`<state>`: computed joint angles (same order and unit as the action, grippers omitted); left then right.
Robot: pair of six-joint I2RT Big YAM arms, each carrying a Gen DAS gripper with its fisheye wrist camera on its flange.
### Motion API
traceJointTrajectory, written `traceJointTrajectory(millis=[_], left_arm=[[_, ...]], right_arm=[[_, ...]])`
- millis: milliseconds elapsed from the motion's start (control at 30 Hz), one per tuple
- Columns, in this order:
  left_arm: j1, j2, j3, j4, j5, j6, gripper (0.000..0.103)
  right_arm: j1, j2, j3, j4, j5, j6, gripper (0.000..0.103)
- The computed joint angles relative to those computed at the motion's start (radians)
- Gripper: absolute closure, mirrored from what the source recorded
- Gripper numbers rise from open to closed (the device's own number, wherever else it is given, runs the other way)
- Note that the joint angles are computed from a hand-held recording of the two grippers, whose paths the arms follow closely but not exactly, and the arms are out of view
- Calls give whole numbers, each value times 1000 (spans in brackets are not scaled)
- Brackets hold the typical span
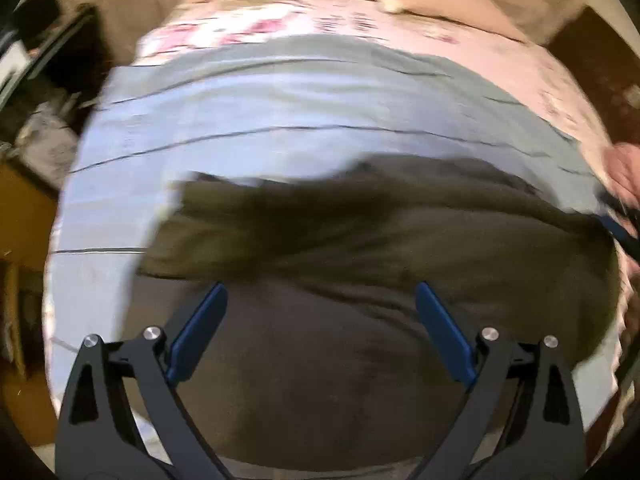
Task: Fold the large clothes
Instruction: 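Release the jacket and smooth the folded bundle flat with both tools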
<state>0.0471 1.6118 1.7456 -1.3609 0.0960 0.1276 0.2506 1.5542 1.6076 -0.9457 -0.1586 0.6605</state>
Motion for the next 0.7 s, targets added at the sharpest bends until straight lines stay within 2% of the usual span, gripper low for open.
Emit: traceJointTrajectory(millis=[33, 67, 100, 133, 167, 200, 233, 267, 300, 333, 400, 433, 500, 567, 600, 667, 700], left_arm=[[-16, -1, -13, 0, -12, 6, 7], [-29, 3, -26, 4, -39, 10, 7], [-40, 8, -42, 6, -75, 13, 6], [-42, 13, -57, 13, -99, 8, 6], [-35, 18, -68, 22, -110, -2, 5], [-22, 25, -76, 35, -123, -16, 3], [-10, 33, -79, 46, -139, -24, 2], [1, 40, -76, 51, -139, -25, 2], [10, 48, -66, 40, -124, -25, 2], [14, 51, -52, 27, -118, -32, 2], [10, 27, -36, 30, -140, -51, 10], [4, 10, -23, 31, -122, -62, 10], [-4, -10, 2, 43, -42, -84, 10], [-44, -4, 30, 41, -57, -86, 10], [-76, 13, 42, 44, -100, -71, 10], [-112, 57, 51, 32, -188, -56, 10], [-120, 92, 53, 20, -222, -58, 10]], right_arm=[[-22, 15, 14, -7, -49, 17, 19], [-37, 39, 41, -49, -100, 17, 12], [-55, 82, 87, -139, -148, -14, 12], [-68, 124, 136, -257, -99, -73, 15], [-78, 138, 152, -325, -10, -118, 25], [-84, 144, 159, -373, 86, -142, 25], [-95, 144, 157, -422, 253, -153, 24], [-110, 127, 135, -424, 328, -142, 24], [-126, 98, 106, -405, 341, -117, 24], [-138, 43, 60, -340, 288, -83, 24], [-112, -31, 10, -248, 194, -69, 23], [-65, -59, -1, -207, 157, -87, 23], [26, -69, -1, -160, 113, -124, 23], [131, -31, 20, -154, 97, -129, 24], [170, 8, 43, -172, 108, -132, 24], [229, 121, 117, -264, 184, -136, 24], [242, 158, 126, -276, 217, -118, 22]])
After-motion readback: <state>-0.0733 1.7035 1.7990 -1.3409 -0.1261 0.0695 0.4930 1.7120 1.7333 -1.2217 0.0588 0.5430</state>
